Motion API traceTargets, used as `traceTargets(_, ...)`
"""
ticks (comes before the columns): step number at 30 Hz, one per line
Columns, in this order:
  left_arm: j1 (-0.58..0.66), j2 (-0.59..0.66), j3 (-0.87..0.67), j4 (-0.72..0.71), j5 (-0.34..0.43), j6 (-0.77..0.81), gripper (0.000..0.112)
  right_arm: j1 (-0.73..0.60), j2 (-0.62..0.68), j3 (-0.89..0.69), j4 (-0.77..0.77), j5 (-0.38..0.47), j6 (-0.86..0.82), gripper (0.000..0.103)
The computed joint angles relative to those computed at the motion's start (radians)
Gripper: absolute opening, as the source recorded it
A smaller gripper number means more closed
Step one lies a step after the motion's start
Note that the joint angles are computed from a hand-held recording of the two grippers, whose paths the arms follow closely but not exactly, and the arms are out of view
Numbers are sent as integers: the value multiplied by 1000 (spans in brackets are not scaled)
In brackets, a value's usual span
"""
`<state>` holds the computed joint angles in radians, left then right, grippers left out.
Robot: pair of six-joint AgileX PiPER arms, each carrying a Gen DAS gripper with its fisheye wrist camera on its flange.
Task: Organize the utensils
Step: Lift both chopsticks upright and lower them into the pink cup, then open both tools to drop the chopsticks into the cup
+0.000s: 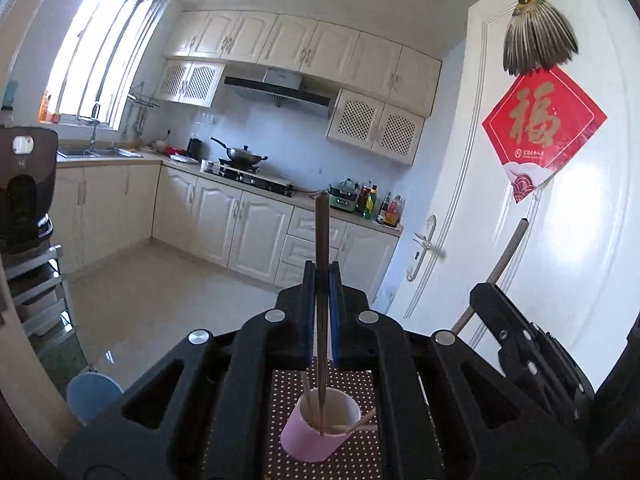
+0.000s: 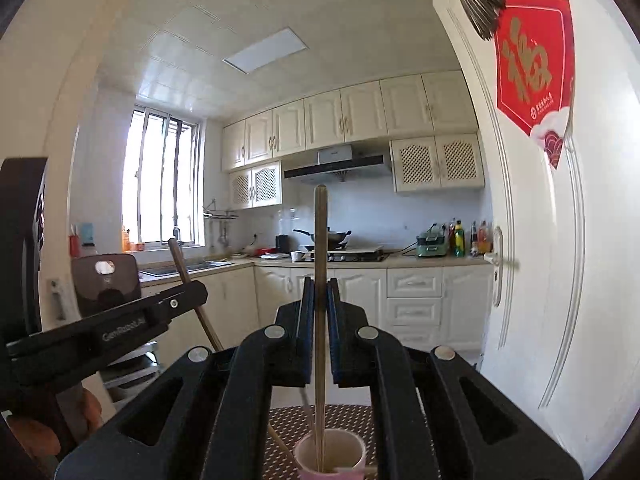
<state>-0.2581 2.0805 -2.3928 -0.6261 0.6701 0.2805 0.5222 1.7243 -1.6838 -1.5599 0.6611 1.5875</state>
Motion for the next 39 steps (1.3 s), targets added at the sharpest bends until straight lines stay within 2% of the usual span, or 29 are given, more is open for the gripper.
traceTargets(3, -7, 51, -65, 3, 10, -8, 7, -29, 28, -20, 23, -29, -18, 5)
traceTargets(5, -16, 57, -45, 6, -18, 12, 7, -38, 40, -24, 21, -34, -14, 5)
traceTargets(11, -28, 77, -29, 16, -14, 31, 7, -60, 42, -16, 92, -69, -45, 5)
traceTargets(13, -25, 97, -57, 1, 28, 46, 7, -62, 37, -11, 127, -76, -72, 5)
traceTargets(19, -34, 62, 29, 42, 21, 57, 7, -58, 37, -13, 219, -73, -146, 5)
traceTargets(26, -20, 116, -99, 84, 174, -9, 8, -56, 27, -11, 309, -63, -222, 5)
traceTargets(32, -18, 128, -144, 126, 245, -46, 8, -61, 20, -16, 388, -53, -284, 5)
traceTargets(33, -18, 125, -142, 133, 253, -48, 11, -61, 19, -16, 396, -51, -288, 5)
traceTargets(35, -16, 98, -97, 138, 241, -44, 25, -62, 23, -27, 442, -44, -325, 5)
traceTargets(36, -16, 84, -72, 140, 227, -43, 41, -60, 24, -28, 449, -38, -328, 5)
traceTargets(37, -17, 64, -38, 142, 205, -41, 53, -58, 27, -31, 462, -29, -338, 5)
traceTargets(39, -16, 29, 22, 140, 171, -24, 53, -55, 28, -32, 478, -19, -345, 5)
